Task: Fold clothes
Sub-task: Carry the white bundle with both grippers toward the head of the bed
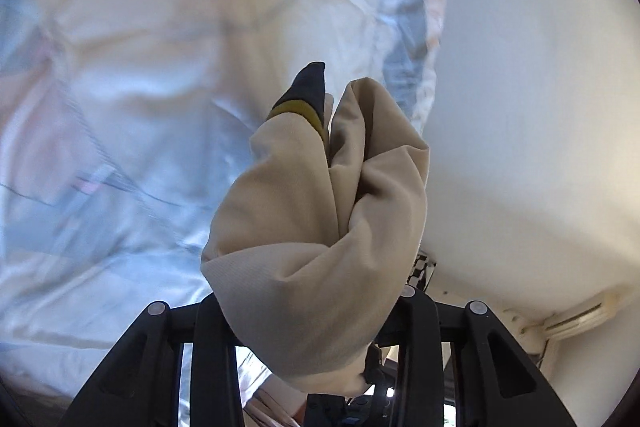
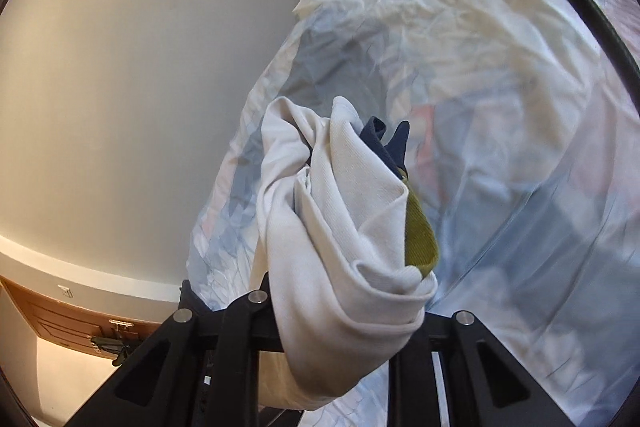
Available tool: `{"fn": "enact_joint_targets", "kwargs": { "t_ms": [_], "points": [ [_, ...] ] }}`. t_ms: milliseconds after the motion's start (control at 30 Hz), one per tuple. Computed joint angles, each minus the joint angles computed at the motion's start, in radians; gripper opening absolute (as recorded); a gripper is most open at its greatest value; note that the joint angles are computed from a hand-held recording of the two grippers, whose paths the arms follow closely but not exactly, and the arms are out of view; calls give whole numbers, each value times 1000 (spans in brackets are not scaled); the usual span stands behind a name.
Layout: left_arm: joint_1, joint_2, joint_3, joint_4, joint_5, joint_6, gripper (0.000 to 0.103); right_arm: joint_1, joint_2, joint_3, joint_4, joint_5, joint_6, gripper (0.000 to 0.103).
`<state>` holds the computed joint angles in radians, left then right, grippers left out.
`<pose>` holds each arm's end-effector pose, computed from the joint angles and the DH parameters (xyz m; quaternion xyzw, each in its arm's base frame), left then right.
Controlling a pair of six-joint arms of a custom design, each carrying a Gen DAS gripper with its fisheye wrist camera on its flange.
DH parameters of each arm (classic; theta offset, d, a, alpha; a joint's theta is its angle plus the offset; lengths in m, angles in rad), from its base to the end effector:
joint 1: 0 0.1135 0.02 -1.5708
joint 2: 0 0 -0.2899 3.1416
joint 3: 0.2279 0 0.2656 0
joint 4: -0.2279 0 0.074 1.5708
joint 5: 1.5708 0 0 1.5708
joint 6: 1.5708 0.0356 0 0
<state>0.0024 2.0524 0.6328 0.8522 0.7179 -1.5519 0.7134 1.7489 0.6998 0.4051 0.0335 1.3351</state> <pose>0.3376 -0.0226 0.0695 -0.4552 0.7037 -0.5351 0.1063 0.2578 0.2216 0.1386 0.2807 0.8493 0.3740 0.2451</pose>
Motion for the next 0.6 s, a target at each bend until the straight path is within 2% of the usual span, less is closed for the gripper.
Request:
{"fn": "enact_joint_targets", "kwargs": {
  "t_ms": [67, 133, 233, 333, 433, 600],
  "points": [
    [-26, 30, 6, 18, -20, 11, 38, -86, -1, -17, 11, -78, -57, 22],
    [-98, 38, 17, 28, -81, -10, 38, -202, 0, -27, 8, -178, -138, 22],
    [-220, 59, 122, -56, -182, -26, 38, -384, 7, -14, -27, -325, -277, 22],
    [-328, 151, 346, -180, -255, -57, 37, -556, 22, 56, -133, -421, -439, 22],
    [-404, 243, 600, -333, -295, -56, 37, -706, 87, 160, -196, -519, -538, 22],
    [-455, 421, 1035, -562, -346, 26, 37, -855, 232, 400, -327, -619, -697, 22]
  ]
}}
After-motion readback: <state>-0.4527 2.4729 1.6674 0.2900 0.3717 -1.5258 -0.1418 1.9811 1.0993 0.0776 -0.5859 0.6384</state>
